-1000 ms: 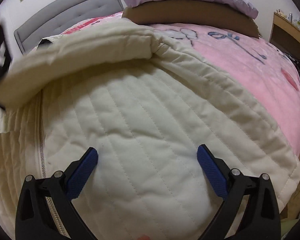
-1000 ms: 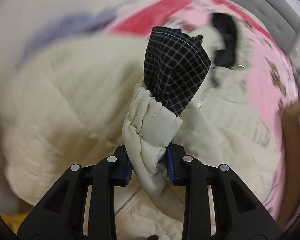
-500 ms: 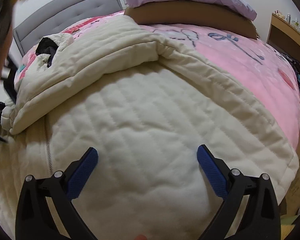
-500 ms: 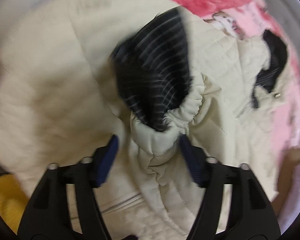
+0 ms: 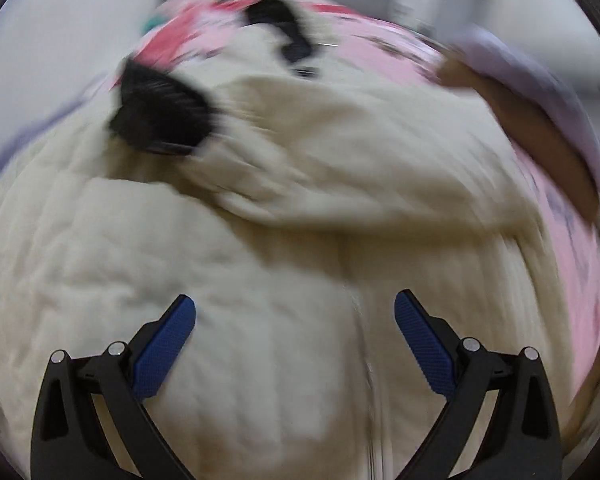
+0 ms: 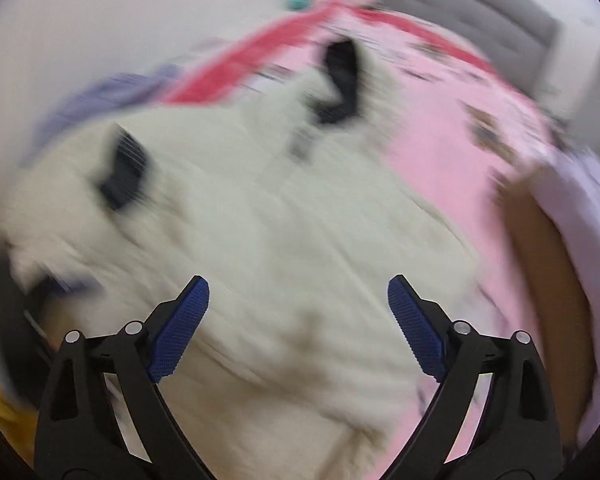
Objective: Fold large clothes
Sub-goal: 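Carry the held sleeve across the jacket body and open the right tool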
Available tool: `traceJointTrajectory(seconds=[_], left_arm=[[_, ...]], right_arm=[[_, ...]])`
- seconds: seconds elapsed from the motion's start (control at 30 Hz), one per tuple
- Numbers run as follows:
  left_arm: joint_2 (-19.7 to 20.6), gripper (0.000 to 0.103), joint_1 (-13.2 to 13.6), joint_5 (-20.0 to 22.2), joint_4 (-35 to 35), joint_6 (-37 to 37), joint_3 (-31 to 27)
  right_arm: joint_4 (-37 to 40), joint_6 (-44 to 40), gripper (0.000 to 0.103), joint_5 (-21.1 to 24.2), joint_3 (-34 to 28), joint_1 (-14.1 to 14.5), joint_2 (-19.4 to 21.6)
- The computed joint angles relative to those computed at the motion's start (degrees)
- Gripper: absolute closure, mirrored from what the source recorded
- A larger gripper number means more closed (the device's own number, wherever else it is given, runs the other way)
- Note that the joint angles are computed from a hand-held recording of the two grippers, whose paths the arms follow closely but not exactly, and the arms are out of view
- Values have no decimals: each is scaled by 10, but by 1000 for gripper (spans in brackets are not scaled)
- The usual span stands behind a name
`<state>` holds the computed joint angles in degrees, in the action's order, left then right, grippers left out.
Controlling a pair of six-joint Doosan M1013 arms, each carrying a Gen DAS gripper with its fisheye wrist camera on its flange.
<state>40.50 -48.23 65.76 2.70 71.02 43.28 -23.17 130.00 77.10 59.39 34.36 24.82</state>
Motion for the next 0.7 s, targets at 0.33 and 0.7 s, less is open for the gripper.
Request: traceJointTrajectory(seconds=[0.33,0.7], left_arm=[[18,8,8,-43,-15,-29,-40],[90,25,43,18,-120,-168,-154]], right_arm=[[-90,60,26,69,107,50,-27],[-177,-93,34,86,123,76,-15]])
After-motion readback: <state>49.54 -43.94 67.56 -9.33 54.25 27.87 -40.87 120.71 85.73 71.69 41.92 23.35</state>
